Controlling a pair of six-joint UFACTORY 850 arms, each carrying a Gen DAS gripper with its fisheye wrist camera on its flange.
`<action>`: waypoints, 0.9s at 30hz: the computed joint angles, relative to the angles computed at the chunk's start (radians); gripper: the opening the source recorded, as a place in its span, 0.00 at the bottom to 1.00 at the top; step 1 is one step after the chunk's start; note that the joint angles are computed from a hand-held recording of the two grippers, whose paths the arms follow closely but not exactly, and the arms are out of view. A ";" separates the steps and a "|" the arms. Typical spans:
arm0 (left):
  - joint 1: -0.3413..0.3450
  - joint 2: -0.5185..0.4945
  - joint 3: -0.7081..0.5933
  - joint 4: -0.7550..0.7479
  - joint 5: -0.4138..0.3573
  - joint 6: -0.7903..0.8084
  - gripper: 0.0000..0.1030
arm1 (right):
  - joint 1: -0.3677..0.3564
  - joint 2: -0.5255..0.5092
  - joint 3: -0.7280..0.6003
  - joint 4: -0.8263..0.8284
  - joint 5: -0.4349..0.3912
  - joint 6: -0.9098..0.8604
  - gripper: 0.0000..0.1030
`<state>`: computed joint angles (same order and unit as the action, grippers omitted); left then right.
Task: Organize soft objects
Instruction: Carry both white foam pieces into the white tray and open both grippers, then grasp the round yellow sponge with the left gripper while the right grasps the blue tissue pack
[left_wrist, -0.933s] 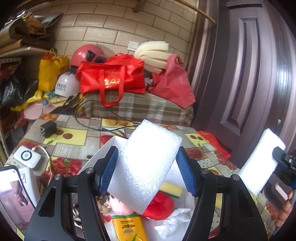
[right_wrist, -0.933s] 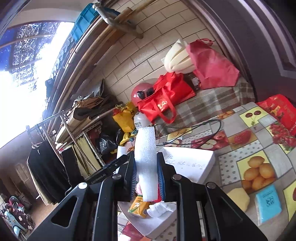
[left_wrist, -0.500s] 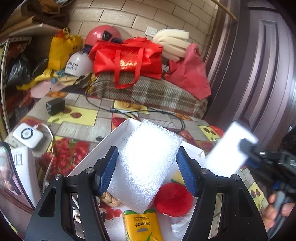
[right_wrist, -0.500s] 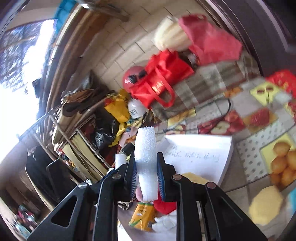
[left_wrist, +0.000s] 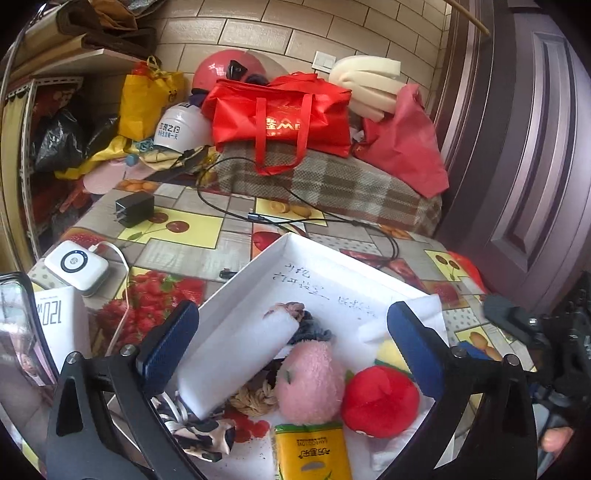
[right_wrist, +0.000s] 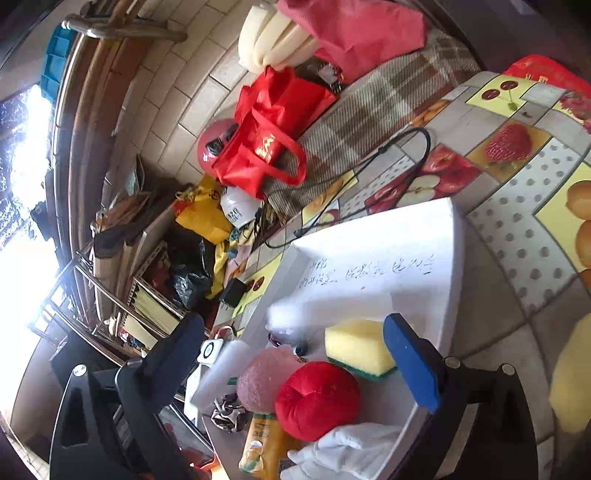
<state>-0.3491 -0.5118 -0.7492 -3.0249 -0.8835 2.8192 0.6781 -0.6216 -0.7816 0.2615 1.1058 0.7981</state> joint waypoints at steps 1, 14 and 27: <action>-0.002 0.002 0.002 -0.008 -0.003 0.005 1.00 | 0.005 0.007 0.009 0.012 0.009 -0.005 0.97; -0.002 0.040 0.036 0.021 -0.062 -0.017 1.00 | 0.118 0.112 0.141 0.271 0.206 -0.188 1.00; -0.045 0.144 0.107 0.187 -0.149 -0.033 1.00 | 0.090 0.379 0.399 0.730 -0.066 -0.610 1.00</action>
<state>-0.3941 -0.3679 -0.6420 -2.8380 -1.0324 2.7862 0.7679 -0.2430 -0.3830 0.9915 1.0401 0.1879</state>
